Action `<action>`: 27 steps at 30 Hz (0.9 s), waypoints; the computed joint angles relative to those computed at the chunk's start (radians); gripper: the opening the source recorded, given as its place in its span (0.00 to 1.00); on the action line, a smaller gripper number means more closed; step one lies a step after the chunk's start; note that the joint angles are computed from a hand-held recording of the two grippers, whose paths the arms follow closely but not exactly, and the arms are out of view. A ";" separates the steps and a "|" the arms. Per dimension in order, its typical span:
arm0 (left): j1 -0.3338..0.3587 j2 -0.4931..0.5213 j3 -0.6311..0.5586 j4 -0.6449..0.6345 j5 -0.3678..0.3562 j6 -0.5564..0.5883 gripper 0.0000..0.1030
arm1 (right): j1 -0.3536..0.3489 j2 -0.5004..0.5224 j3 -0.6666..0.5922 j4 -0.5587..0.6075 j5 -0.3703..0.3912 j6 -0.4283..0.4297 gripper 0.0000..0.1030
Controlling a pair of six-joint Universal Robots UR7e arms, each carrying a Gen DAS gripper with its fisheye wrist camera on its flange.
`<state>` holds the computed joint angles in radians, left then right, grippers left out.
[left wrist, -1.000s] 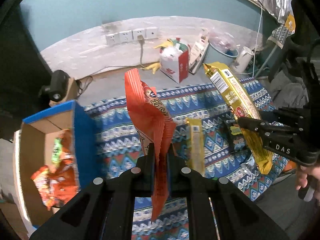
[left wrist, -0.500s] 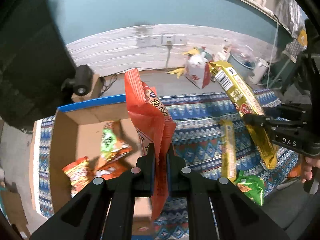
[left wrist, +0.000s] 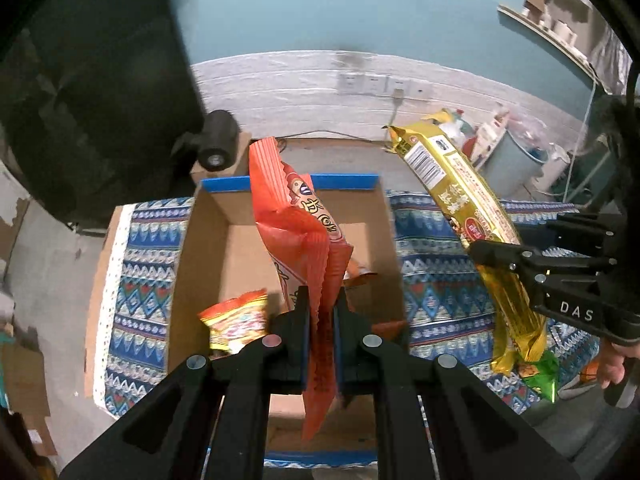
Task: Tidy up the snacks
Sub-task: 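Lift both held snacks and carry them over the cardboard box, then open both tools to drop the orange pouch and gold bar into the box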
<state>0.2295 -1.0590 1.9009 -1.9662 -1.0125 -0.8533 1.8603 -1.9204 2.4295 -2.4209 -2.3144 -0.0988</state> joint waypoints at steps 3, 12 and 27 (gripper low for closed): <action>0.014 -0.029 0.021 0.016 0.016 -0.010 0.09 | 0.009 0.068 -0.010 -0.028 0.023 0.018 0.26; 0.056 -0.103 0.097 0.032 0.024 -0.054 0.09 | 0.008 0.243 -0.035 -0.091 0.079 0.060 0.27; 0.118 -0.116 0.112 0.033 -0.007 -0.113 0.39 | -0.001 0.349 -0.059 -0.132 0.146 0.105 0.30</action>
<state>0.3474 -1.1752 2.0128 -1.9335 -1.0191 -0.9664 1.8597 -1.5710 2.3710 -2.5528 -2.1685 0.0064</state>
